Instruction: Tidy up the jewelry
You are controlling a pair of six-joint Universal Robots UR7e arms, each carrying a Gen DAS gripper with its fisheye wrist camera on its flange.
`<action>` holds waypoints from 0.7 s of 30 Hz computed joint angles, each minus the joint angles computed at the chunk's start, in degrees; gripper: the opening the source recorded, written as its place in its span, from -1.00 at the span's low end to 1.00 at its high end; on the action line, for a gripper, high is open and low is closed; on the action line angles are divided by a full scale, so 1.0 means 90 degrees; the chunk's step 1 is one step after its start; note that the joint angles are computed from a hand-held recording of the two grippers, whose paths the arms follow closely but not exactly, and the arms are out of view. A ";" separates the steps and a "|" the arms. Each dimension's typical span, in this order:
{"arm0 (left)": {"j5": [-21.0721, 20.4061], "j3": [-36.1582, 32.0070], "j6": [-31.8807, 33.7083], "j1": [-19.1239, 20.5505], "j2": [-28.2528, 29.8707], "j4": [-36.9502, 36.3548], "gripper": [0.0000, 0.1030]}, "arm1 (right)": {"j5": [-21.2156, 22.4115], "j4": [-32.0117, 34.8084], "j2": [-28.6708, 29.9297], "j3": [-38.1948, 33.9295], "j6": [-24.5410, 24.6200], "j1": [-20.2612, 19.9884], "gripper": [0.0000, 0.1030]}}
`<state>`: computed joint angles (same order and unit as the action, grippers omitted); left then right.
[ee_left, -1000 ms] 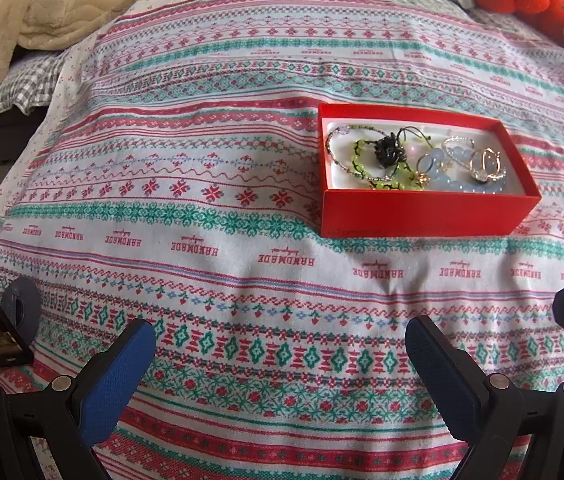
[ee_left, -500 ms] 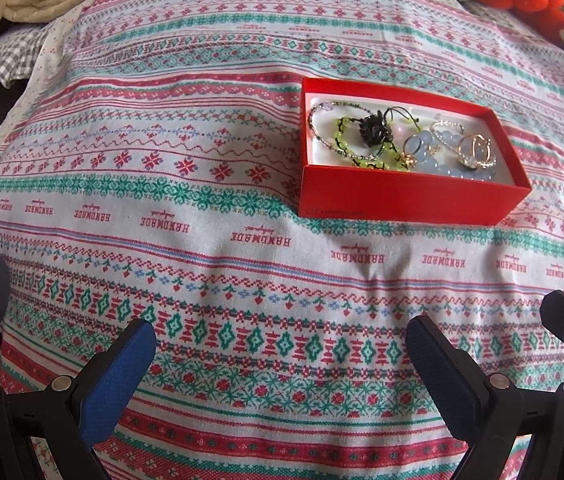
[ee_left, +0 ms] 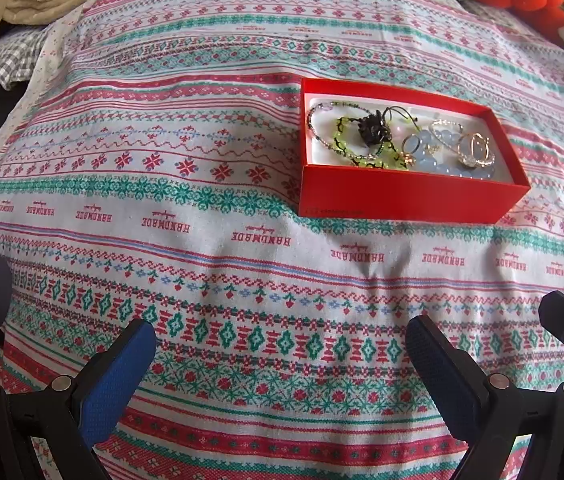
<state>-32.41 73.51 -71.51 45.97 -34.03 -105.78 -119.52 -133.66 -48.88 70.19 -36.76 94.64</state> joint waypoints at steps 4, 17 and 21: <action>-0.0009 0.0006 0.0029 -0.0003 -0.0004 -0.0019 0.99 | -0.0023 -0.0002 -0.0002 0.0019 0.0006 -0.0005 1.00; 0.0021 -0.0020 -0.0015 -0.0010 0.0000 0.0072 0.99 | -0.0034 -0.0039 -0.0016 0.0068 -0.0017 0.0000 1.00; 0.0042 -0.0018 -0.0058 -0.0014 -0.0010 0.0110 0.99 | -0.0028 -0.0089 -0.0037 0.0101 -0.0039 -0.0011 1.00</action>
<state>-32.02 73.35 -72.03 45.84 -34.12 -104.79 -119.77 -134.46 -49.22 71.10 -37.12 94.54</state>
